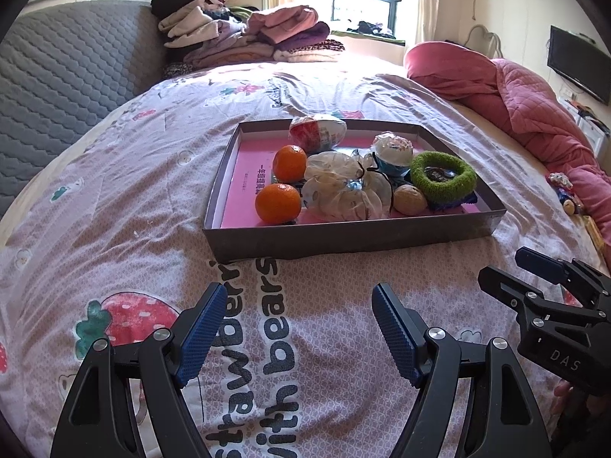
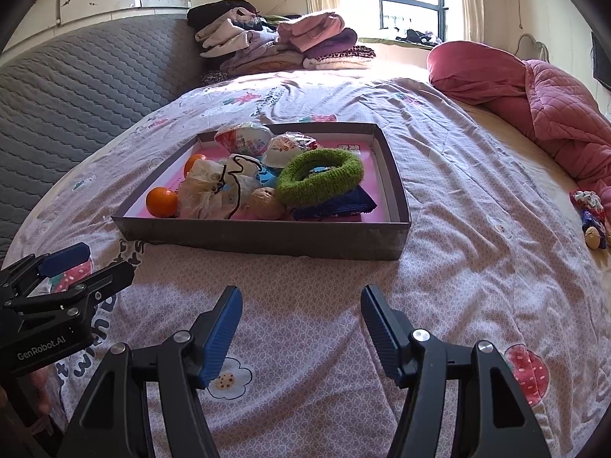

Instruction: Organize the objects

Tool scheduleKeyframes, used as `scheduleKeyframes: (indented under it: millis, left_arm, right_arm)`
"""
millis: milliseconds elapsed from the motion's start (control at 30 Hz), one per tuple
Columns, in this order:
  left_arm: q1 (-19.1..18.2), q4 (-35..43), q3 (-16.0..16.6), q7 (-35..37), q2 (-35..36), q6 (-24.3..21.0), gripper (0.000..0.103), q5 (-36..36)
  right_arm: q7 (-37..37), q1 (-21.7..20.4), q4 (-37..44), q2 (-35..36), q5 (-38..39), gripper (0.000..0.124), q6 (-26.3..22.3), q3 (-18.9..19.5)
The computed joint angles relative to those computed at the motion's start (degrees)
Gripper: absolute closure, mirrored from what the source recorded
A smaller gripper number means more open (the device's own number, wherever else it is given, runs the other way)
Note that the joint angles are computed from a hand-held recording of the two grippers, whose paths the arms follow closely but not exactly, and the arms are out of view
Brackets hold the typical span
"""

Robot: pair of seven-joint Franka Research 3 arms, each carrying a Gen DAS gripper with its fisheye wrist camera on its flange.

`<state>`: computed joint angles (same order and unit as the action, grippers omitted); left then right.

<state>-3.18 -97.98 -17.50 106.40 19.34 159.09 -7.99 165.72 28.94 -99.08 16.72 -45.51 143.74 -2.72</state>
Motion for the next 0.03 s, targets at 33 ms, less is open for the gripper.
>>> scheduleKeyframes:
  millis: [33]
  left_arm:
    - [-0.2,-0.1,0.2,-0.3,0.0,0.1,0.024,0.3]
  right_arm:
    - [-0.1,0.0,0.1,0.1,0.0,0.06,0.1,0.0]
